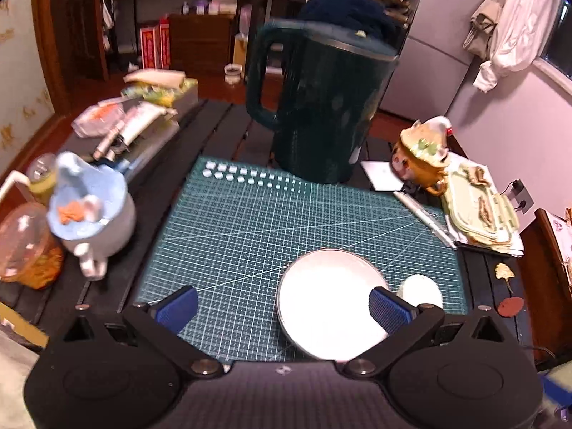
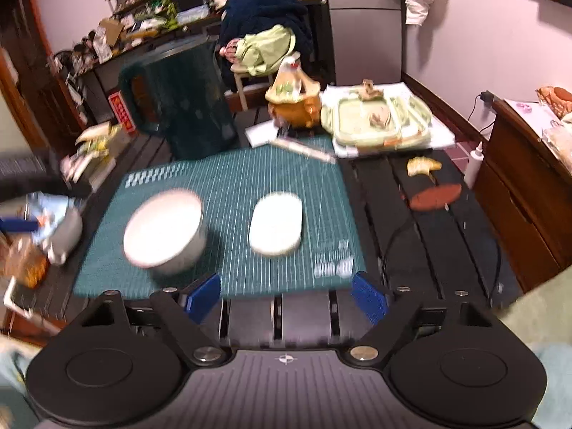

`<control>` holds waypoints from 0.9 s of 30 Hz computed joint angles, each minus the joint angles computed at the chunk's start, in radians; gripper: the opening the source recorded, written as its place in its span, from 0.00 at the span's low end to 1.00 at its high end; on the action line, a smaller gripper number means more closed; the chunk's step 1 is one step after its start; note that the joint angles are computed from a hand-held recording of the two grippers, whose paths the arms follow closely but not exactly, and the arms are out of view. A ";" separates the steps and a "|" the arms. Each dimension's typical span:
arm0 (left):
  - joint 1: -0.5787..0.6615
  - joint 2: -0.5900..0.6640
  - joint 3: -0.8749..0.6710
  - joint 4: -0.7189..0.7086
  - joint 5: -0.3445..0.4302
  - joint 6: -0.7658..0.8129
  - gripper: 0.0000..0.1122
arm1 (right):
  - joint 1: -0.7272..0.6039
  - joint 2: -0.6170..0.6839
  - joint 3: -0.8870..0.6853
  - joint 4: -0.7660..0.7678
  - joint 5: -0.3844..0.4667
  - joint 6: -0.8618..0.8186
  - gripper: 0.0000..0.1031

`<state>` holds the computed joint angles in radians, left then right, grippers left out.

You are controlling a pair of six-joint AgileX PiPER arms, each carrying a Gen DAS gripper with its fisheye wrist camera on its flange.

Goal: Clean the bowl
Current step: 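Move both tools toward the white bowl and white sponge on the mat, then grasp the white bowl rim with the left tool while the right tool grasps the sponge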

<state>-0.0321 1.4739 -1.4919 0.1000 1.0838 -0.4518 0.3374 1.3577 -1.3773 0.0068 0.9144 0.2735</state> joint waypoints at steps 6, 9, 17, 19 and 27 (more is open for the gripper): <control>0.110 0.039 0.108 -0.139 -0.067 0.025 0.91 | -0.121 0.358 -0.371 0.185 0.168 -0.091 0.45; 0.127 0.047 0.127 -0.151 -0.073 0.040 0.91 | -0.144 0.503 -0.473 0.222 0.206 -0.068 0.42; 0.131 0.084 0.111 -0.158 -0.075 0.026 0.91 | -0.167 0.593 -0.489 0.298 0.162 -0.137 0.40; 0.130 0.091 0.111 -0.150 -0.072 0.019 0.91 | -0.172 0.596 -0.481 0.307 0.158 -0.145 0.36; 0.103 0.118 0.105 -0.108 -0.063 -0.022 0.91 | -0.191 0.628 -0.457 0.368 0.124 -0.189 0.17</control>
<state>0.0713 1.5914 -1.3867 -0.0081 1.0205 -0.4735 0.1468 1.9862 -1.8340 0.3744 1.0385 0.0850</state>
